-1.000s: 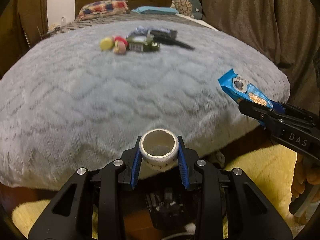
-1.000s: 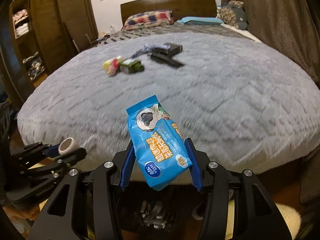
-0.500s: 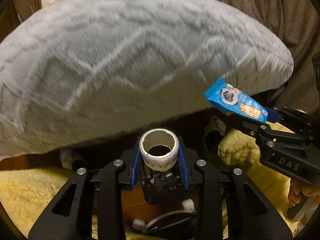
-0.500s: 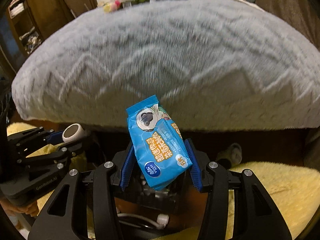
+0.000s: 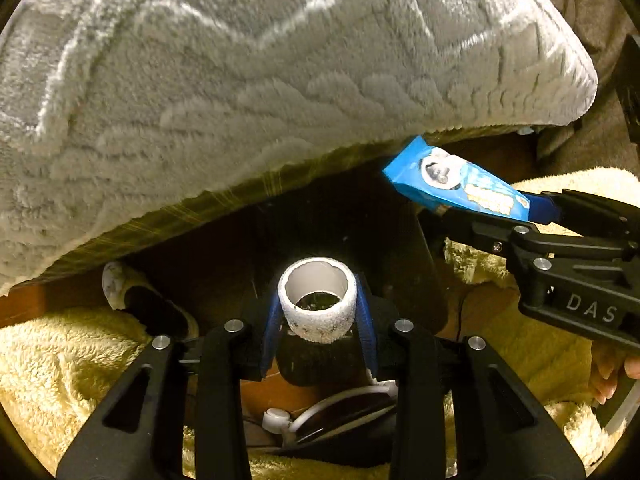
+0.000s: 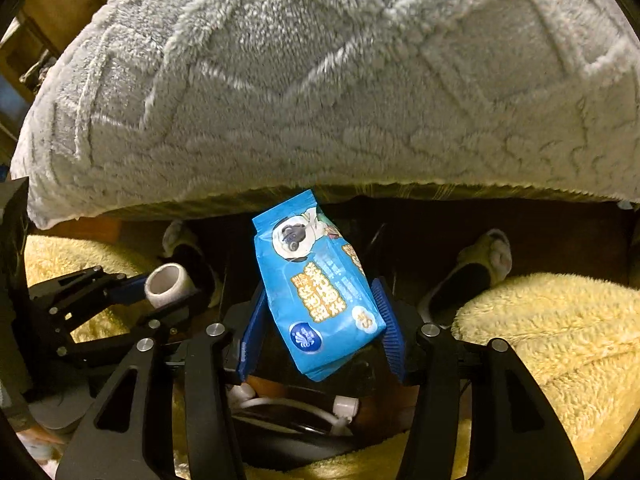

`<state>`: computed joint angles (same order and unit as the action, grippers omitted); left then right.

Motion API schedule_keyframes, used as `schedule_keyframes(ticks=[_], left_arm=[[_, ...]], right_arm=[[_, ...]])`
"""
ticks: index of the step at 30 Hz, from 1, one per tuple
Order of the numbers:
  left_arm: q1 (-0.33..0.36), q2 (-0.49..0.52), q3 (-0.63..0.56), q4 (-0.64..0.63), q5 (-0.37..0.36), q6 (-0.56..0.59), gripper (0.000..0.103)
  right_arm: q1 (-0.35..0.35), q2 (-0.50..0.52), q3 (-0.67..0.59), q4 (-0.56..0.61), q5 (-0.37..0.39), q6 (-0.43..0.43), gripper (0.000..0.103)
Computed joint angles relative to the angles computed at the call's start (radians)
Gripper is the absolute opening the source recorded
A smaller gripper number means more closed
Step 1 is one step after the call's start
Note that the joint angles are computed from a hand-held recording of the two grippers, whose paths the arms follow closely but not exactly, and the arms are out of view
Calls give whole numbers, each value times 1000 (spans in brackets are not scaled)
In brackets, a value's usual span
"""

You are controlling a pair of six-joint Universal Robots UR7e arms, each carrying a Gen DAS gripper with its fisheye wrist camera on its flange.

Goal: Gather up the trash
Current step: 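Lower the tape roll and blue packet into the bin and open both tools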

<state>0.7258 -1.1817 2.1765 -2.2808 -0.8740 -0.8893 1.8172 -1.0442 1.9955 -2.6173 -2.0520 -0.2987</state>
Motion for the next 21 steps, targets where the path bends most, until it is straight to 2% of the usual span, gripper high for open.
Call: schedule_keyframes(ticks=[4,11,14,18,21], left_arm=[[10,-2,-2,3,-4,3,44],[0,-23,-1,26,26,-17,56],[-20,-46,-6,55,62,-41,63],[-47,-93,-20,109,127,-70,71],[-68,-136,-39,164,200,-96,74]], right_arm=[[-11,4,-3,-8,9,-1,62],[-11,-21,-19,-13,18,1,66],[3,-41,-19,-36,22,-1,73],[17,-56,-27,-104,52,-28,74],[36,-61,-51,-160,61,-55,79]])
